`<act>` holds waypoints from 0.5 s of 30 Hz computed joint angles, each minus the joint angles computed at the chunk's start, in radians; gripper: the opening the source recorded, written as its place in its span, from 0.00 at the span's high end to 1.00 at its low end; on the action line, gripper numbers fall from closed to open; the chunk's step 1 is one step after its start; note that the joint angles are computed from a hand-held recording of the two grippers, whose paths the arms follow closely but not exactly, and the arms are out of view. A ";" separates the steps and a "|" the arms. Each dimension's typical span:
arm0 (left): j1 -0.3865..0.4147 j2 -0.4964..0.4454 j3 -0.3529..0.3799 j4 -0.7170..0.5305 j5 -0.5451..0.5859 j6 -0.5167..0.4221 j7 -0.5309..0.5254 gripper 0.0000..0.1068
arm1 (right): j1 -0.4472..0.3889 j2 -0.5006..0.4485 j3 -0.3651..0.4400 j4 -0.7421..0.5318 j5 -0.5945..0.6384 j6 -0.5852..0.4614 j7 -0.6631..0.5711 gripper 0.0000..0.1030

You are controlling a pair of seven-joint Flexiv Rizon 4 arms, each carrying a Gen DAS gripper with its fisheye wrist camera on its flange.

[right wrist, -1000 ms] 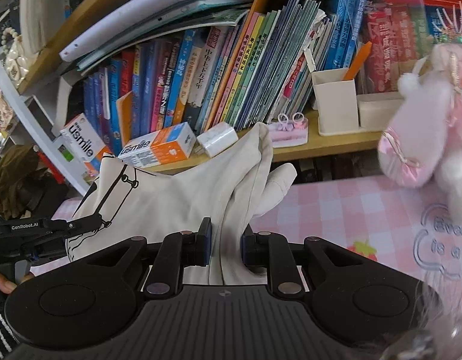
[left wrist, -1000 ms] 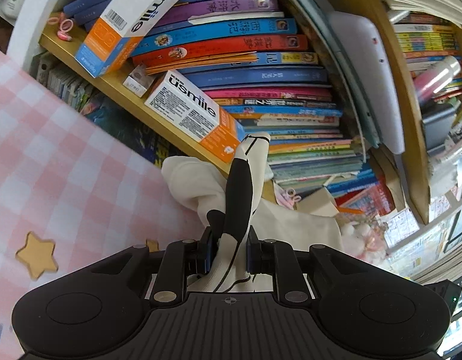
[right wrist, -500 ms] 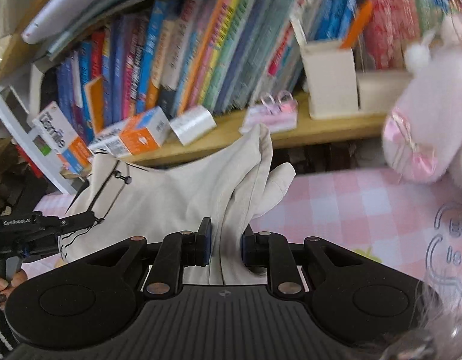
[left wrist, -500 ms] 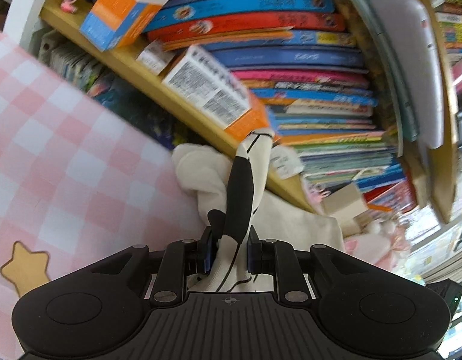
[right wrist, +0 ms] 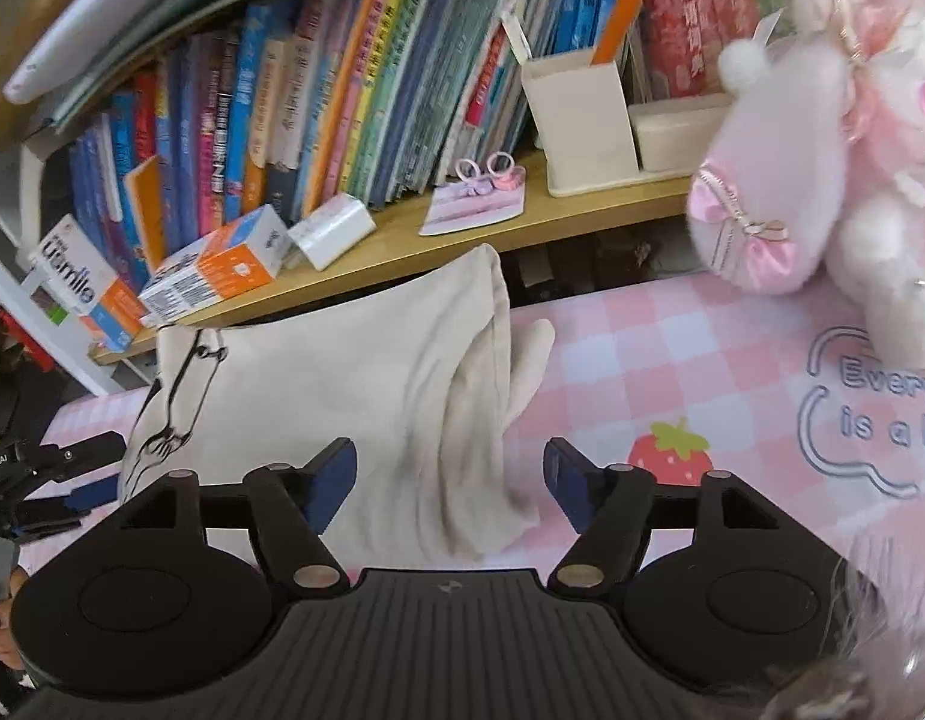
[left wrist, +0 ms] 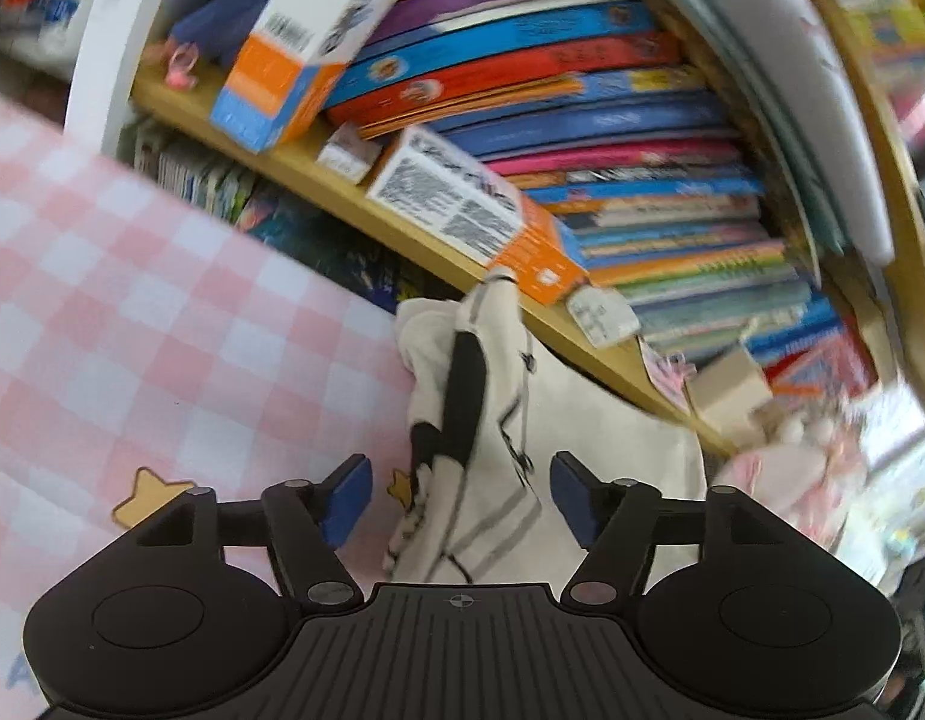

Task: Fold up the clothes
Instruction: 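Open both grippers to lay the folded shirt down and withdraw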

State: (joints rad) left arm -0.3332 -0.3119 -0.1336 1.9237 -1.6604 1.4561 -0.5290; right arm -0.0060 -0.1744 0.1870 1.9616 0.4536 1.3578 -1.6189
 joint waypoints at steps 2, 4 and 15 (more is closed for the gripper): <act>-0.024 0.029 0.000 0.029 -0.006 0.026 0.038 0.31 | 0.026 0.032 -0.018 0.058 -0.065 0.033 0.045 0.33; -0.051 0.056 0.003 0.062 0.010 0.059 0.055 0.29 | 0.057 0.064 -0.041 0.127 -0.156 0.074 0.121 0.31; -0.118 0.172 0.143 0.321 0.812 0.144 -0.550 0.25 | -0.021 0.217 -0.070 0.472 -0.950 0.298 0.738 0.15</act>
State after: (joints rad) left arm -0.4510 -0.1402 0.0093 2.2449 -0.8484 1.6001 -1.0793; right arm -0.0265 0.0421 0.1168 2.4334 -0.4967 1.6562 -0.8805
